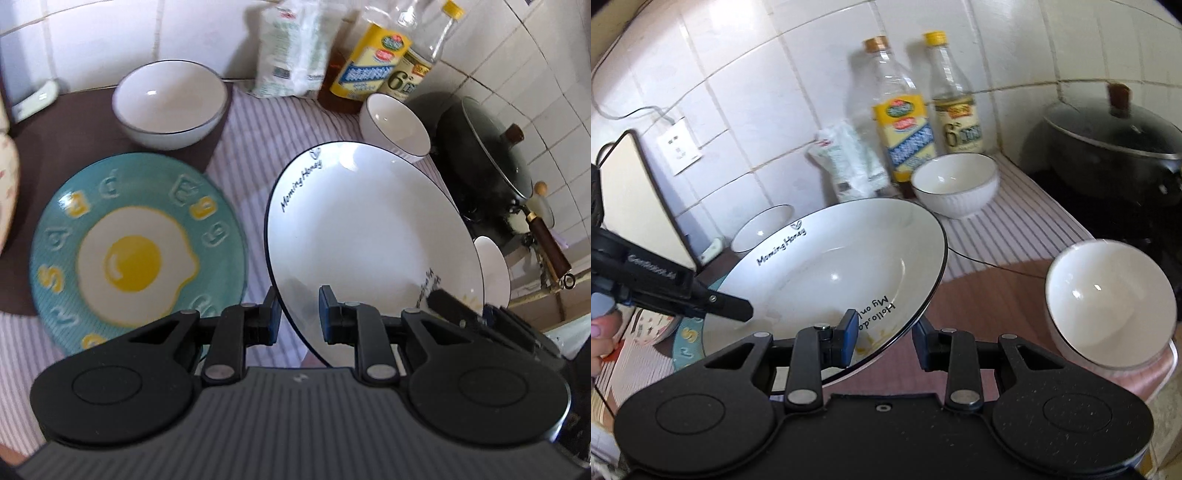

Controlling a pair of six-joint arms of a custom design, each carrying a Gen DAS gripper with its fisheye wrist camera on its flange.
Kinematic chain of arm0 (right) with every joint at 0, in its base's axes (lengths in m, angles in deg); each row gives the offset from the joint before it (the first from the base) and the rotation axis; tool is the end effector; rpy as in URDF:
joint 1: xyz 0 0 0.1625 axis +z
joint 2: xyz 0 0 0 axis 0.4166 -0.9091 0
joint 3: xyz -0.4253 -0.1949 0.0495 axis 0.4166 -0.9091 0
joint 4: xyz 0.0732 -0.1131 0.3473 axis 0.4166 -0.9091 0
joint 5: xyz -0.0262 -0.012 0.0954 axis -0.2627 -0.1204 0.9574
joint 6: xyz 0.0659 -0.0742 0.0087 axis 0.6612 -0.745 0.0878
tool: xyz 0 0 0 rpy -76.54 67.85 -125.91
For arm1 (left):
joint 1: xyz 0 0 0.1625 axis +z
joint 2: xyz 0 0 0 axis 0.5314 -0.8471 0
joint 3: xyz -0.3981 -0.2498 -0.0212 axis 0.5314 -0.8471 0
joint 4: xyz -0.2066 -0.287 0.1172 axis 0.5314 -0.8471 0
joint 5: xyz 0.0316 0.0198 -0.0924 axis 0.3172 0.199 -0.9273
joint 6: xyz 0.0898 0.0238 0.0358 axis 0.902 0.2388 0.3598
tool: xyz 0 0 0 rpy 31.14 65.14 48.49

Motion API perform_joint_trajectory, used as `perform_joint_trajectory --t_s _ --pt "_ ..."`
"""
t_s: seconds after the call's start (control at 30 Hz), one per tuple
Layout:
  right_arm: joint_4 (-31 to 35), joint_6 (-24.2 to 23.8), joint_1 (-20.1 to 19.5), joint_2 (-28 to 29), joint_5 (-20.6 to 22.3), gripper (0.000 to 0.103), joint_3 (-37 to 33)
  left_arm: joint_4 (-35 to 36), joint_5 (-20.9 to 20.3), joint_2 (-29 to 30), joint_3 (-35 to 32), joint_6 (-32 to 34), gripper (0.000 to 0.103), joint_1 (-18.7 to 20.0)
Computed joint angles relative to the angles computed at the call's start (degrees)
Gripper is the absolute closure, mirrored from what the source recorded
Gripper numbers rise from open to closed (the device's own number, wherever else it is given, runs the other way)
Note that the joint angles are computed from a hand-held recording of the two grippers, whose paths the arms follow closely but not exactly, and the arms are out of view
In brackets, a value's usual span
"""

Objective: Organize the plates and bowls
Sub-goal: 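Carry the white plate onto the blue egg plate with the left gripper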

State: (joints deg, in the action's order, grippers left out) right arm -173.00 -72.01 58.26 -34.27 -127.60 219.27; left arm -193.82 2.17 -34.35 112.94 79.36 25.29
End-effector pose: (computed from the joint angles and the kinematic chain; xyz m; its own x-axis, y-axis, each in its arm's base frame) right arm 0.0394 -0.4865 0.1613 -0.8638 0.2280 0.4493 -0.2451 0.5889 -0.7701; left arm -0.2303 -0.6653 0.0236 -0.8413 0.4439 -0.3086 0.4869 0.8702 -0.0757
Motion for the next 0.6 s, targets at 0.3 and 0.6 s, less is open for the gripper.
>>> perform_joint_trajectory --t_s 0.3,0.6 --pt "8.6 -3.0 1.9 -0.9 4.6 0.066 -3.5 -5.8 2.6 -5.6 6.9 -4.0 0.083 1.6" --pt "21.1 -4.7 2.9 0.1 9.1 0.066 -9.8 -5.8 5.4 -8.1 7.8 -6.9 0.084 3.9"
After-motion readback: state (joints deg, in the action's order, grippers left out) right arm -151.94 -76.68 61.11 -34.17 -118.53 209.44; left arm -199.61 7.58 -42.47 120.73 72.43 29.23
